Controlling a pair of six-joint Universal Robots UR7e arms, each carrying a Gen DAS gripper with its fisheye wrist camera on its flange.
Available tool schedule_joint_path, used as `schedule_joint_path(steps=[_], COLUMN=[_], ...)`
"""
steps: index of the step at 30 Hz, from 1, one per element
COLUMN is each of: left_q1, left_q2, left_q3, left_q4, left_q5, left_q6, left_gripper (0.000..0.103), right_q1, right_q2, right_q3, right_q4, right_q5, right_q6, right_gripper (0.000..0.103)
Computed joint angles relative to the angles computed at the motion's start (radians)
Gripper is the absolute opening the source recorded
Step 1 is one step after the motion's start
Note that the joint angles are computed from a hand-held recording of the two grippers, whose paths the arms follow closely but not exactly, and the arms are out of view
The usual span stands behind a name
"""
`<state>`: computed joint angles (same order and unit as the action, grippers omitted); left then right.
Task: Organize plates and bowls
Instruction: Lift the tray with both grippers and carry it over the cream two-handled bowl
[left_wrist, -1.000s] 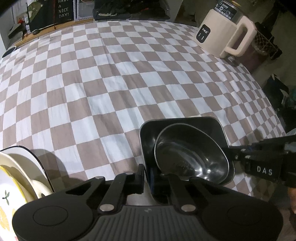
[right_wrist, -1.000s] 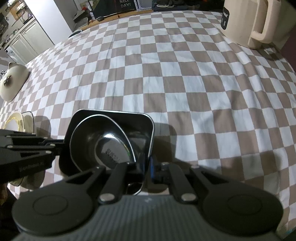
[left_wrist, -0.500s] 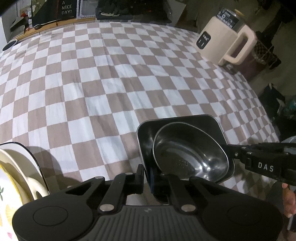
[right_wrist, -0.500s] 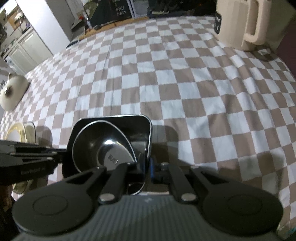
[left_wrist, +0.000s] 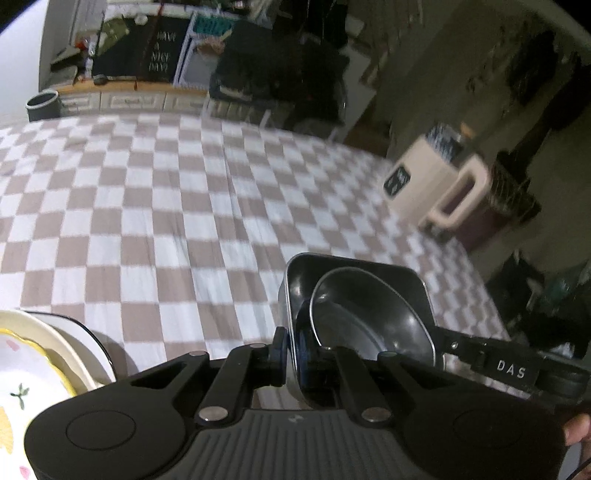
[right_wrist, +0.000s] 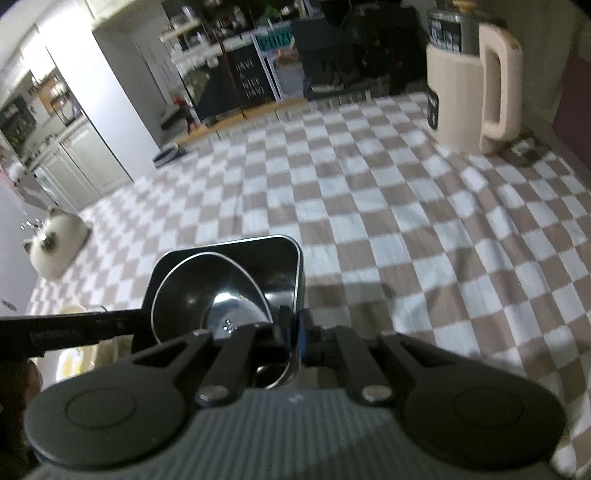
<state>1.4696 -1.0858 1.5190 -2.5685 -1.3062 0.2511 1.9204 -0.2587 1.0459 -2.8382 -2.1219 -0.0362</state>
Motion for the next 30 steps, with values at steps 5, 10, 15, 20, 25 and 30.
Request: schedule_joint_path(steps=[5, 10, 15, 20, 25, 30], left_q1=[0.011, 0.029, 0.059, 0.087, 0.117, 0.150], left_q2=[-0.046, -0.097, -0.151, -0.206, -0.258, -0.291], left_q3=[0.028, 0.046, 0.055, 0.069, 0.084, 0.082], left_q4=[-0.058, -0.100, -0.130, -0.154, -0.171, -0.163], left_q5=[-0.059, -0.081, -0.118, -0.137, -0.142, -0.142], left_q6=[0.002, 0.000, -0.018, -0.048, -0.059, -0.074], left_gripper=[0.007, 0.006, 0.006, 0.006, 0.006, 0.006], right_q1=[0.007, 0.027, 0.045, 0.062, 0.076, 0.092], right_q2=[0.004, 0.028, 0.065, 0.102, 0.151, 0.200], right_q3=[0.002, -0.025, -0.075, -0.114, -0.189, -0.249], right_q4=[-0.078, -0.117, -0.121, -0.130, -0.093, -0.080], right_q5=[0.046, 0.108, 0.168, 0.228, 0.275, 0.300], right_q6=[-0.013, -0.049, -0.065, -0.069, -0.071, -0.066], right_gripper=[0.006, 0.007, 0.008, 0.008, 0.008, 0.008])
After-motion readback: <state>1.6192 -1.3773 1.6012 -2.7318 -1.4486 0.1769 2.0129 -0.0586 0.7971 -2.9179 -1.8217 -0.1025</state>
